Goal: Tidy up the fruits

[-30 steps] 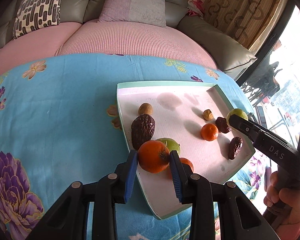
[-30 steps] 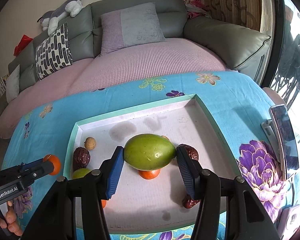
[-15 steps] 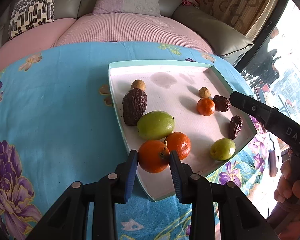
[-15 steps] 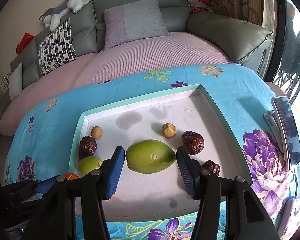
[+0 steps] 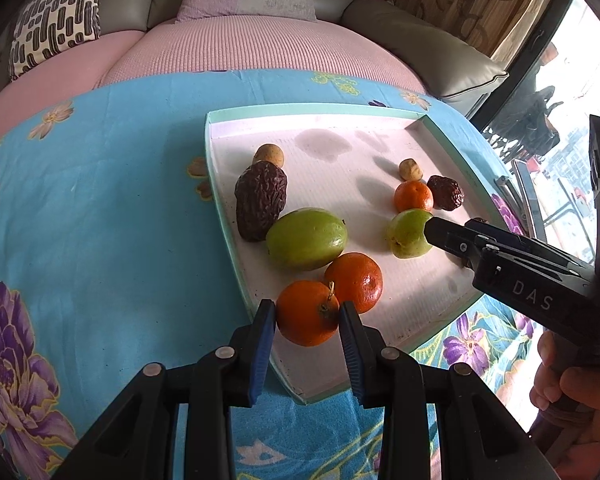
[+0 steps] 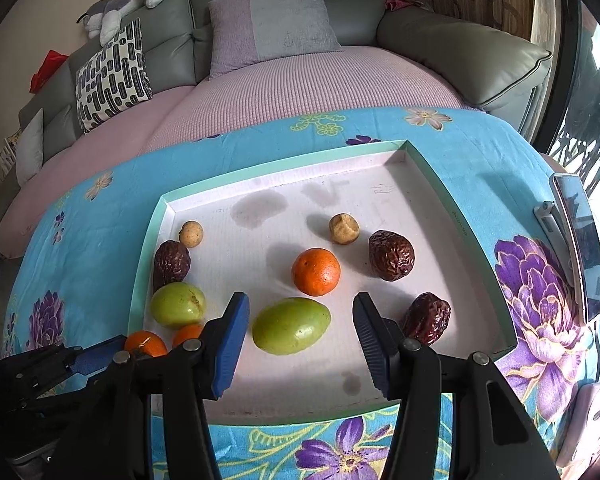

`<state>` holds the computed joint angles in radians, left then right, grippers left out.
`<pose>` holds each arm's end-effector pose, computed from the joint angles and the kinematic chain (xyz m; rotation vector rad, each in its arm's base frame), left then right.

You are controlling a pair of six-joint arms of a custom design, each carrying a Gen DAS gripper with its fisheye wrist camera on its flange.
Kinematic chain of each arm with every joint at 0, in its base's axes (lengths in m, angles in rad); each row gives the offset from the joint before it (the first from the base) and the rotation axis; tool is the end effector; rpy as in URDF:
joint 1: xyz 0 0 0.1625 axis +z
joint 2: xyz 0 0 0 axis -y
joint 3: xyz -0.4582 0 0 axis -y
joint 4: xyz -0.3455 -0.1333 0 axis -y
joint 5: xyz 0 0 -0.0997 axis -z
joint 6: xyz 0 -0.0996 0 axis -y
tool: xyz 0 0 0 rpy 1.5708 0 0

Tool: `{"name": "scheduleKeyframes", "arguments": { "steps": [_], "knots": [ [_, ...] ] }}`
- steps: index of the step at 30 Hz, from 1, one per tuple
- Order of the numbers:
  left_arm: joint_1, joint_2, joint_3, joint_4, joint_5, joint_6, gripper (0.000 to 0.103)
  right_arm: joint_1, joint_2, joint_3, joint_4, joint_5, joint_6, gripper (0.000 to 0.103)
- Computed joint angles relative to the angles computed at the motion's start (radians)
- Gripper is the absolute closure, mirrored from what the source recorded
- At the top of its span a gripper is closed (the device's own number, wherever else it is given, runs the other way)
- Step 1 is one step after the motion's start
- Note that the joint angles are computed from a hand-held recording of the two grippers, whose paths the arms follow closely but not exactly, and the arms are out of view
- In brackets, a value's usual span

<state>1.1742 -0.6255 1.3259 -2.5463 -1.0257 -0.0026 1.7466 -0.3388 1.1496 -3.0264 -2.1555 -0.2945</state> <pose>-0.1209 -0.7676 0.1532 0.4130 2.5867 -0.5002 0.2170 -0.7737 0.0579 0.3275 -2.4120 0.7644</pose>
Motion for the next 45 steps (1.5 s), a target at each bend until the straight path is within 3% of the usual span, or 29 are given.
{"name": "scheduleKeyframes", "arguments": {
  "steps": [12, 24, 27, 32, 34, 37, 38, 42, 43, 44, 45],
  "knots": [
    [0.000, 0.009, -0.014, 0.028, 0.006, -0.003, 0.067, -0.008, 0.014, -0.028, 0.071, -0.016, 0.019, 0.047],
    [-0.006, -0.006, -0.010, 0.027, -0.004, 0.004, 0.056, -0.008, 0.013, -0.029, 0.078, -0.012, 0.023, 0.047],
    [-0.006, -0.028, 0.006, -0.031, 0.001, -0.008, 0.035, -0.008, 0.014, -0.030, 0.079, -0.011, 0.023, 0.047],
    [0.000, -0.034, 0.006, -0.098, 0.134, -0.049, 0.005, -0.006, 0.018, -0.035, 0.085, -0.011, 0.019, 0.047],
    [0.003, -0.028, 0.005, -0.138, 0.193, -0.045, 0.000, -0.002, 0.022, -0.038, 0.074, -0.022, 0.012, 0.047],
    [0.004, -0.022, 0.016, -0.215, 0.269, -0.004, 0.000, -0.003, 0.021, -0.037, 0.068, -0.016, 0.015, 0.043],
    [0.004, -0.023, 0.023, -0.236, 0.285, 0.010, 0.000, -0.003, 0.022, -0.037, 0.064, -0.014, 0.017, 0.038],
    [0.001, -0.043, 0.071, -0.312, 0.332, 0.037, 0.000, 0.002, 0.024, -0.033, 0.040, -0.008, 0.010, 0.034],
    [-0.002, -0.047, 0.084, -0.339, 0.347, 0.045, 0.000, 0.005, 0.027, -0.030, 0.020, -0.012, 0.007, 0.030],
    [-0.006, -0.050, 0.098, -0.369, 0.363, 0.056, 0.000, 0.009, 0.029, -0.022, -0.013, -0.015, -0.001, 0.018],
    [-0.011, -0.053, 0.112, -0.397, 0.380, 0.069, 0.000, 0.013, 0.030, -0.010, -0.052, -0.011, -0.016, 0.012]
  ]
}}
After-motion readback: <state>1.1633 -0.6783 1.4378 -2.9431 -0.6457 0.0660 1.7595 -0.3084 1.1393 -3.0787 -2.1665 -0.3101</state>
